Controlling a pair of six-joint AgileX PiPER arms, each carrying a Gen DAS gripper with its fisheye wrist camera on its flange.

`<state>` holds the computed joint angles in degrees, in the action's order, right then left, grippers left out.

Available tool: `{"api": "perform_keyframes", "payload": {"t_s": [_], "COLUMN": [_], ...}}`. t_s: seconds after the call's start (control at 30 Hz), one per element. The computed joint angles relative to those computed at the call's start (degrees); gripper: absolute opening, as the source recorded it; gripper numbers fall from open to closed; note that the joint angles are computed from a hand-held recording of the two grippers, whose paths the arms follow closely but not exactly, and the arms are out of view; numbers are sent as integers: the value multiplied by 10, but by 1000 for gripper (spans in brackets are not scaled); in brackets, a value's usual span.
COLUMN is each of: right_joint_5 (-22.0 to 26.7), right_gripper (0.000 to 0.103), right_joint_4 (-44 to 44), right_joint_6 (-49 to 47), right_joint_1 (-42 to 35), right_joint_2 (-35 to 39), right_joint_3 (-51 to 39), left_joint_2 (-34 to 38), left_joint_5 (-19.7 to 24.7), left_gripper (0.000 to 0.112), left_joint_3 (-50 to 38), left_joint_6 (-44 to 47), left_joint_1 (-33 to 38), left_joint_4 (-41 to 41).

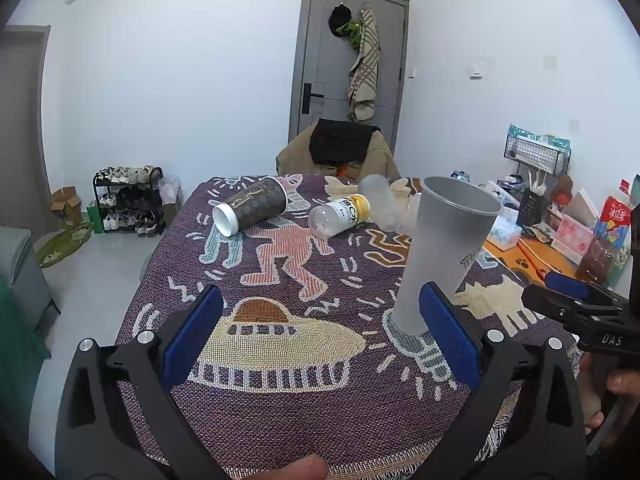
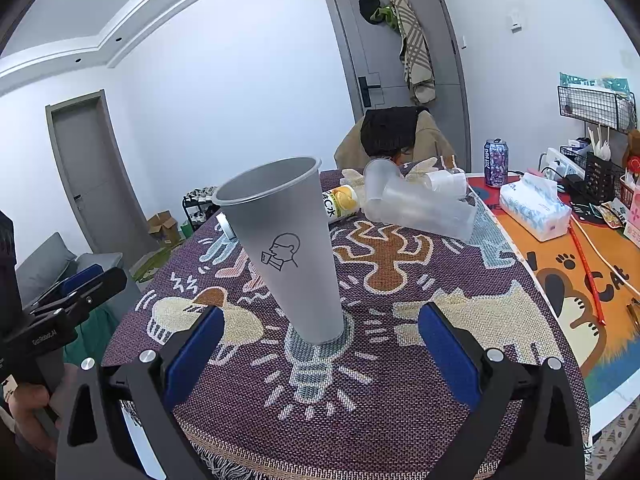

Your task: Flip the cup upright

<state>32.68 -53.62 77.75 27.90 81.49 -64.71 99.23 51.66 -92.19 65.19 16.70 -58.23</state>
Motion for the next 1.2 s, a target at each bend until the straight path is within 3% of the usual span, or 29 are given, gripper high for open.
{"api": "perform_keyframes", "payload": {"t_s": [0.83,1.2], "right_joint_5": [9,-31], "right_gripper": [95,95], "right_joint_4": [3,97], "right_joint_6": [-2,-105], "right_joint_1": [5,-28], "right_joint_2": [-5,49], "right_joint_3": [3,-38], "left_joint_2": [-17,7], "left_joint_5": [-9,3], "left_gripper": [98,98], "left_joint_3": [29,5], "left_joint_6": [31,3], "left_joint_1": [4,5], "left_joint_4": [-28,-14]}}
